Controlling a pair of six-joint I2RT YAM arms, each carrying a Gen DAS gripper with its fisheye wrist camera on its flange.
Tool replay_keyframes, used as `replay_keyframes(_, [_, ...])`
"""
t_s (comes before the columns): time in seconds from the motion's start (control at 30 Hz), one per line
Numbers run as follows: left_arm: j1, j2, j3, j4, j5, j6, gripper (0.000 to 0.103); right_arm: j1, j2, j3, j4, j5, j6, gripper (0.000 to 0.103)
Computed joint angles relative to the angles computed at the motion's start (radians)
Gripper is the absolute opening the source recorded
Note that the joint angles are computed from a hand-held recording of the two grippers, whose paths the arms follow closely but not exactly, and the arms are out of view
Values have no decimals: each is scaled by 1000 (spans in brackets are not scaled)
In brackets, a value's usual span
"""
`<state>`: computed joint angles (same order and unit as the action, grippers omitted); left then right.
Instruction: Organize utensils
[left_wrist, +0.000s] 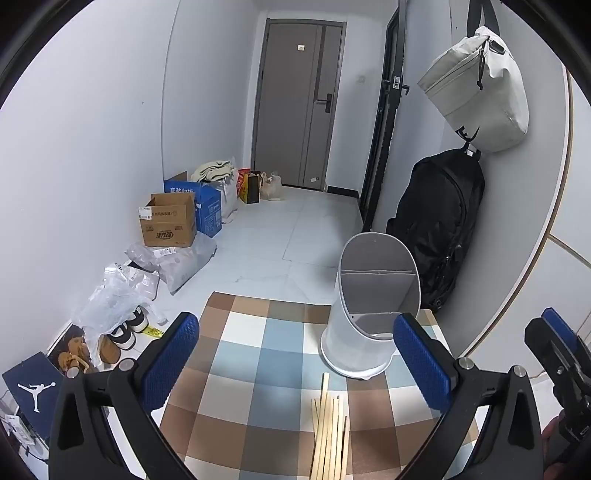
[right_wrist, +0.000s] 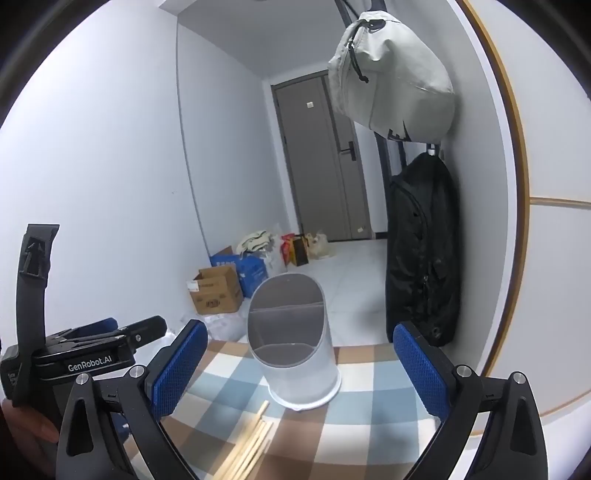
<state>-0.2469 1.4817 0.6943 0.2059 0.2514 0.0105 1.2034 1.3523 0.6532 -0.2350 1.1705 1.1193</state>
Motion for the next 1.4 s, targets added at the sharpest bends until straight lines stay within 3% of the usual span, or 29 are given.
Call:
replay_keyframes(0.57, [3,3,-2,-9,10,7,102,0,8,3,16,-1,-16,102])
replay_keyframes(0.9, [7,12,7,-18,20,12,102,8,22,35,-71,25,54,102])
replay_keyframes(1.4, [-9,9,-3,-12,4,13,102,12,28,36,-76,33,63,102])
